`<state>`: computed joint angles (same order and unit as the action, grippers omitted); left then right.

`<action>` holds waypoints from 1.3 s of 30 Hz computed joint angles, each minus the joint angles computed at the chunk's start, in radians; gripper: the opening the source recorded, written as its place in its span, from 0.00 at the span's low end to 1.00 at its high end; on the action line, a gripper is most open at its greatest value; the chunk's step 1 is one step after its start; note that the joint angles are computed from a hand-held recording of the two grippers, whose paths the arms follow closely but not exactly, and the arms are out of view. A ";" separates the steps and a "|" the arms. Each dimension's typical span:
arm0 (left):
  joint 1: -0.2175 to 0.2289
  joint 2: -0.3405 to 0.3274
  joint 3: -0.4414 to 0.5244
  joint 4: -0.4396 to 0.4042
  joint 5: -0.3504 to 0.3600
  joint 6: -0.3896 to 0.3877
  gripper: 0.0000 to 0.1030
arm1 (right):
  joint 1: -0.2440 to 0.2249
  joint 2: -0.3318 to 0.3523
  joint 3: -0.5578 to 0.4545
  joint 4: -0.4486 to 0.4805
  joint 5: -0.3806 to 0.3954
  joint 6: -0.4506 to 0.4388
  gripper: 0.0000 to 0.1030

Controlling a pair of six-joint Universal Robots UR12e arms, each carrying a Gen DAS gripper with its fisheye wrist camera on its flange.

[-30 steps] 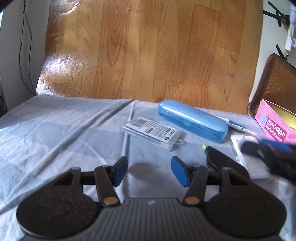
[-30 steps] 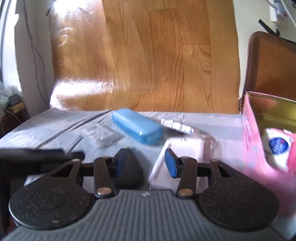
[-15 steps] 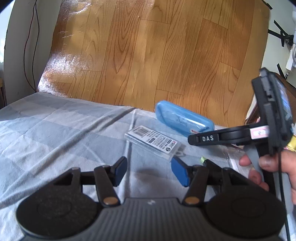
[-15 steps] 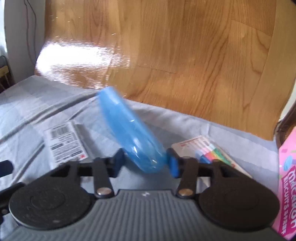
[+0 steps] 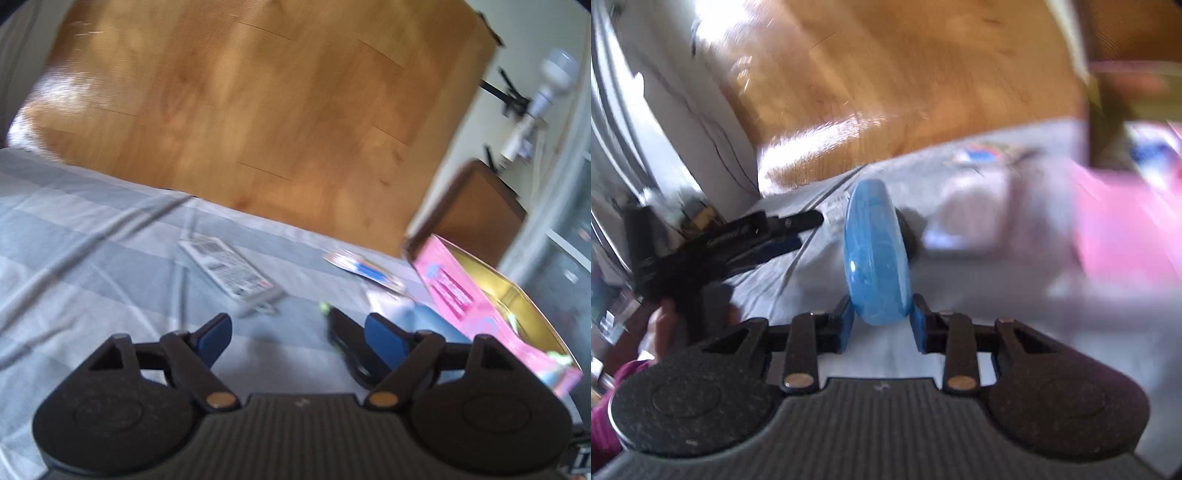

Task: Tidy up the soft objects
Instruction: 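Carry the blue glasses case into the pink tin and release it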

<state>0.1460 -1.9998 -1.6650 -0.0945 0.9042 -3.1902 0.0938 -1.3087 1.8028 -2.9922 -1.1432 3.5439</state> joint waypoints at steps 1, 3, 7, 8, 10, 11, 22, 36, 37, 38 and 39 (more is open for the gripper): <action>-0.002 0.005 -0.003 -0.025 -0.041 0.036 0.79 | -0.015 -0.036 0.055 -0.021 0.005 0.036 0.35; -0.010 0.015 -0.009 -0.070 -0.111 0.087 0.79 | -0.031 -0.101 0.144 -0.052 -0.055 0.090 0.38; -0.053 0.042 -0.016 -0.178 -0.202 0.202 0.78 | 0.010 -0.183 0.235 -0.119 -0.360 0.076 0.69; -0.066 0.050 -0.018 -0.215 -0.212 0.249 0.78 | 0.029 -0.186 0.241 -0.139 -0.440 0.023 0.71; -0.098 0.067 -0.023 -0.274 -0.197 0.356 0.76 | 0.044 -0.181 0.243 -0.171 -0.475 -0.055 0.73; -0.114 0.072 -0.025 -0.296 -0.181 0.403 0.76 | 0.046 -0.176 0.240 -0.169 -0.465 -0.078 0.73; -0.156 0.071 0.005 -0.523 -0.179 0.489 0.63 | 0.034 -0.113 0.213 -0.203 -0.432 -0.235 0.64; -0.269 -0.064 0.270 -0.317 -0.169 0.306 0.62 | -0.039 -0.036 0.077 -0.350 -0.564 -0.323 0.64; -0.280 -0.080 0.292 -0.324 -0.156 0.291 0.62 | -0.044 -0.027 0.066 -0.335 -0.590 -0.332 0.64; -0.294 -0.095 0.314 -0.342 -0.138 0.279 0.64 | -0.042 -0.014 0.053 -0.323 -0.634 -0.342 0.64; -0.305 -0.105 0.328 -0.355 -0.118 0.273 0.66 | -0.036 0.000 0.038 -0.308 -0.686 -0.353 0.64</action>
<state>-0.1591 -2.1047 -1.3368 -0.4492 0.7866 -2.9171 0.0574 -1.3086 1.8404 -3.3005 -1.8293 3.1907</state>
